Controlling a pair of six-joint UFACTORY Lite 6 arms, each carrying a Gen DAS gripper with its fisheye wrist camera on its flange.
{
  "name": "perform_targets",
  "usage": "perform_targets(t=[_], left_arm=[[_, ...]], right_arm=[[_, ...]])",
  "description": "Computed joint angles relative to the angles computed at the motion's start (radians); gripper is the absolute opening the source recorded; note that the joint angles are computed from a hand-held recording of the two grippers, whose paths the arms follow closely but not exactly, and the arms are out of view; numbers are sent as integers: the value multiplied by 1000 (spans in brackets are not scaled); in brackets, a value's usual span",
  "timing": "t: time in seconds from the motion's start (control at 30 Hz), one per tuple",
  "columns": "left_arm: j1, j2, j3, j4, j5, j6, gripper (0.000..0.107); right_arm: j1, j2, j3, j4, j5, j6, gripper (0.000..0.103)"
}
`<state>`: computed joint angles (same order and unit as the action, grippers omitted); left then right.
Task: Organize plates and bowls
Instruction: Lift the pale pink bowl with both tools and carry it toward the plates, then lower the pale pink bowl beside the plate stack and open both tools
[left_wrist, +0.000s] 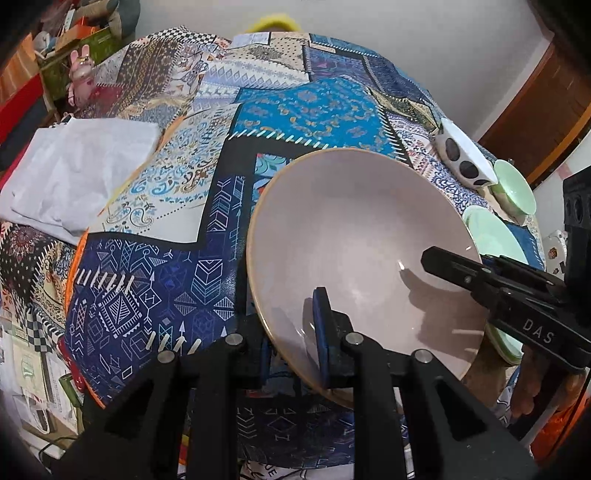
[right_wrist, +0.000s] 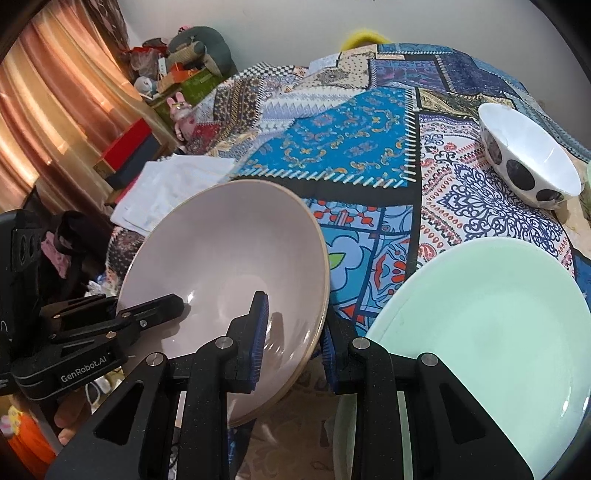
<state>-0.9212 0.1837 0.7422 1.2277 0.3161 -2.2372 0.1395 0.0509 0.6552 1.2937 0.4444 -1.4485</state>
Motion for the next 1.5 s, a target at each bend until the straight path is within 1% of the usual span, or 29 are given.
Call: perform_targets(t=[0.1,0.17,0.23,0.3,0.33,0.4,0.43,0.47,0.53,0.67,0.77,0.83,0.93,0.97,1.03,1.07,1.17,1.33,1.37,1.4,1.47,1.5], left_arm=[[-1,11,2,35,0,-32,20],[-3,26,15,13,7,-5,20],[-5,30,18,2,11,17,21],[-9,14,1,32,8,-15,22],[-16,2,-8,42,14,-28,23],[-36,-29,-21,5,47,-5,24],[-44,-39,-24,-13,62,10,27],[-57,-53,-26,-40,87,30,29],[-87,-78,-28,-90,147,66,36],[-150,-142,-15,-174,276,133,41],[-203,-180,11,-181,364,129,48],[-246,-194,47,-168,435,116,55],[-286,-174,138,-142,521,124,61],[-295,-155,184,-137,550,135,61],[-301,-123,254,-122,577,150,62],[-294,-88,315,-126,581,190,62],[-260,-7,459,-168,551,325,62],[-228,133,666,-149,509,400,62],[-227,181,732,-143,523,428,62],[-223,231,803,-149,535,474,63],[-207,327,947,-189,539,583,73],[-197,369,1012,-218,535,630,81]], right_arm=[[19,-2,0,1,-30,-2,24],[34,-4,2,-14,-48,13,24],[35,-16,-2,-23,-54,21,24],[29,-44,-12,-23,-55,13,26],[24,-64,-18,-35,-55,22,27],[13,-83,-17,-56,-44,36,27],[5,-93,-18,-59,-36,35,27],[-5,-105,-18,-71,-26,41,27],[-35,-125,-21,-79,11,31,27],[-105,-210,-50,-115,71,27,27],[-194,-266,-55,-150,132,14,27],[-251,-288,-49,-167,168,4,27],[-367,-312,-29,-189,244,-19,28],[-411,-317,-20,-195,272,-30,28],[-487,-327,-3,-203,315,-50,30],[-538,-324,12,-201,341,-70,30],[-639,-298,58,-203,401,-108,32],[-761,-225,146,-185,454,-171,35],[-780,-202,168,-177,458,-184,36],[-792,-187,181,-170,460,-196,38],[-809,-152,209,-149,453,-218,41],[-815,-126,229,-143,452,-226,41]])
